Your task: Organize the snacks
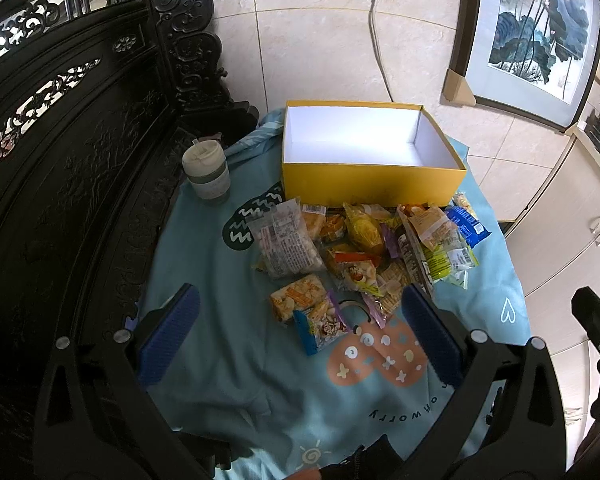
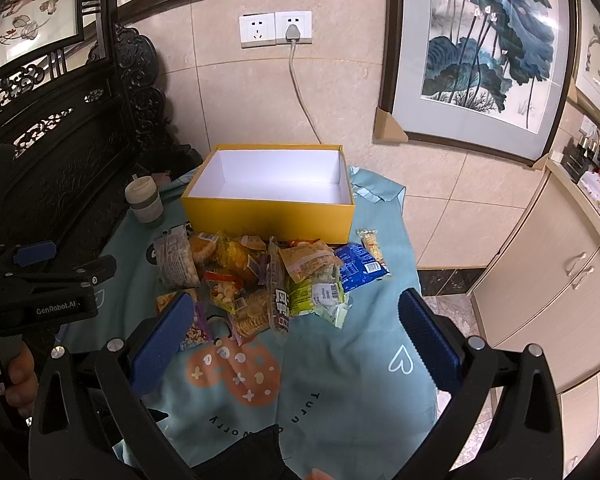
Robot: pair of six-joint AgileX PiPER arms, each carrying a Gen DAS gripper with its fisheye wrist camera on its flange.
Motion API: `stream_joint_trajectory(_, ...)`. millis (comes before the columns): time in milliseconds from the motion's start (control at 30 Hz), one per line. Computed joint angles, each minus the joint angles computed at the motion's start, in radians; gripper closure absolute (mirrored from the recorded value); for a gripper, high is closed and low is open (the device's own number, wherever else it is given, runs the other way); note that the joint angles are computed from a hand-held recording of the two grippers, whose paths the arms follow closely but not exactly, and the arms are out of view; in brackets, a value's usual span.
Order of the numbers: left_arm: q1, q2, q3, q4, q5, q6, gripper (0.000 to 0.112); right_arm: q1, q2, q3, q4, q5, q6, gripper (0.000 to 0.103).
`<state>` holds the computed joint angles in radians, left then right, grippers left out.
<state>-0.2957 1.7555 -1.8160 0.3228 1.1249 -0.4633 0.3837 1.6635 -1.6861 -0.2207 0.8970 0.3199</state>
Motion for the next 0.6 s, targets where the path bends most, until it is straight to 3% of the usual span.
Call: stream_joint_trajectory(600,0.003,0.009,-0.010,-0.004,0.007,0.004,0.012,-0.016,0.015,-0.025,0.029,0.009,-0.033,0.002)
